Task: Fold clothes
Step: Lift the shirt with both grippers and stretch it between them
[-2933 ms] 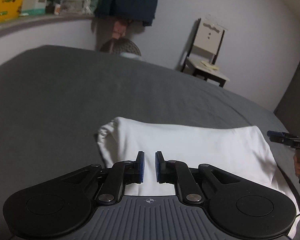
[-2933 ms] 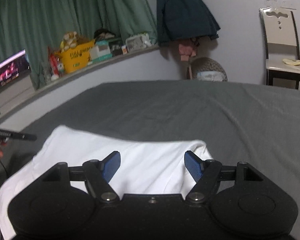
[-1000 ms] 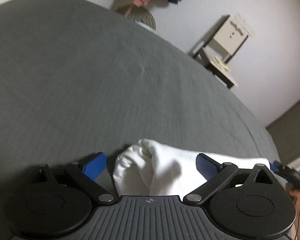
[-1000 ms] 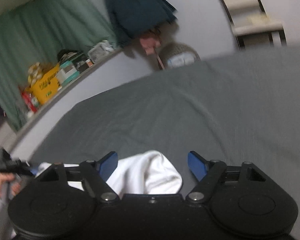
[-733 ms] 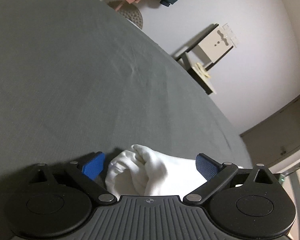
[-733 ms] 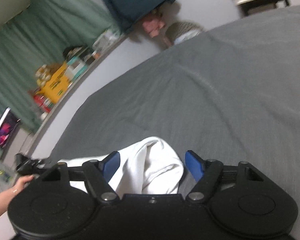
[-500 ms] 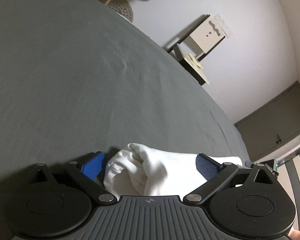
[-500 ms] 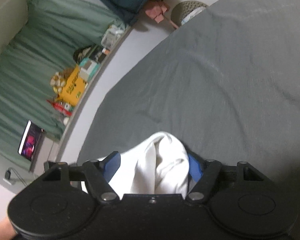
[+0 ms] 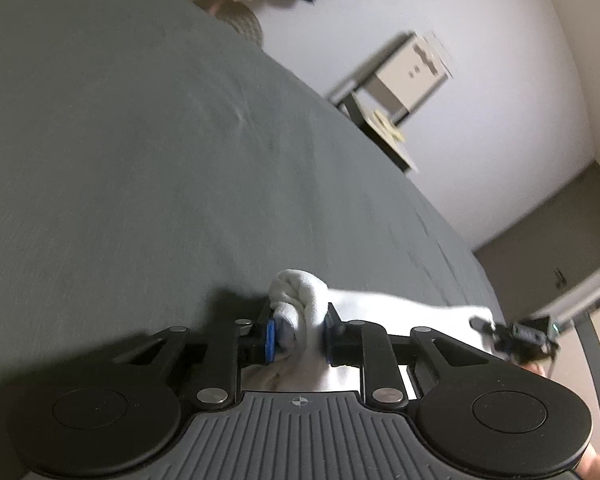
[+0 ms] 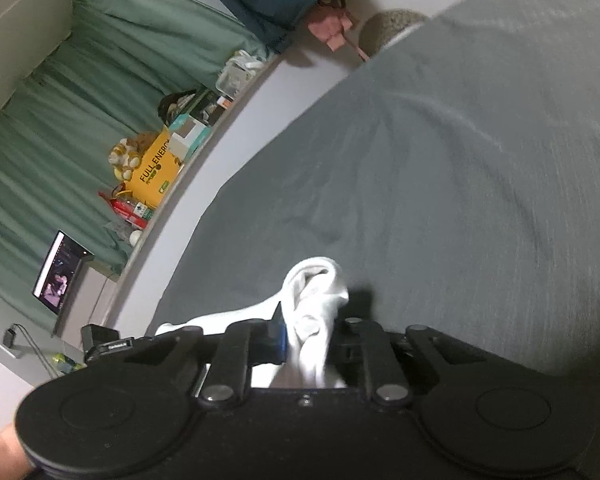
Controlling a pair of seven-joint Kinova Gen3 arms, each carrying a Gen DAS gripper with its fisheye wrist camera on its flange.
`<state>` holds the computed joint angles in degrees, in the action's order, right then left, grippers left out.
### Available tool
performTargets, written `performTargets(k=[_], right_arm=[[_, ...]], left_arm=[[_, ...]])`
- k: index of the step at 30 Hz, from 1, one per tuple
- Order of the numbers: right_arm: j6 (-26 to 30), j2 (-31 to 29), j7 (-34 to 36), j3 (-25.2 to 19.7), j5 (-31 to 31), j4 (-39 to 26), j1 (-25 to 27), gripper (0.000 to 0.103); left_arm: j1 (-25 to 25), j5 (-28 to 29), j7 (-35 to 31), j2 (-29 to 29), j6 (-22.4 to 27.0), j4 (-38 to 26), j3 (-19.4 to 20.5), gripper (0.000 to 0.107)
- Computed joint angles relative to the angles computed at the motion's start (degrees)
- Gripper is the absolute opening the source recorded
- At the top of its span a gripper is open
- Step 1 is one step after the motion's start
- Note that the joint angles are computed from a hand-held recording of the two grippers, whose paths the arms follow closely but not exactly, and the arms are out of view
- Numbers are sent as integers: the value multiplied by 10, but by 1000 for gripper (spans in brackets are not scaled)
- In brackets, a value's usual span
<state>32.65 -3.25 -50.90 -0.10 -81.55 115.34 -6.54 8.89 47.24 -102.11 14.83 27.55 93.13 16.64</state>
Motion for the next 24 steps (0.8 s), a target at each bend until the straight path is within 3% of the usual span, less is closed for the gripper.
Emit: performTargets(k=[2,4,7,10,12,14,16,18,21,24], right_arm=[[-30,-11,-6,-10,15,-7,-8,13],[-56,-24,-6,8,26,-13,-44,12],[-115,-42,-55,-14,92,-27,-58,12],[-185,-63,-111,-83,157,-32,-19,12],[-221,-73,-130,-83,180,-31,-35,12],[-220,-76,-167,-92,227,-31,-26,12],[-212,-78,-200,-103,266,-28,-15,12],[-219,-90,-219,-86,280,-12,-46,12],[-217,-129,-212,-66,311,3,-84,12],[-182,-168,-234,-84,368,-1,-68,12]], left_arm=[[20,-27,27,-9,-27,5,-12,19],[43,-72,56,-13,-31,-8,-28,18],[114,-100,73,-14,-30,-34,-102,18],[156,-55,35,-18,-75,-35,-149,18],[178,-17,27,-16,-101,-41,-175,18],[223,-17,14,-12,-89,-50,-228,18],[241,-34,11,-11,-65,-57,-252,18],[227,-14,-26,-24,-74,-38,-234,18],[162,36,-96,-64,-106,6,-156,18],[83,80,-166,-121,-86,51,-89,18]])
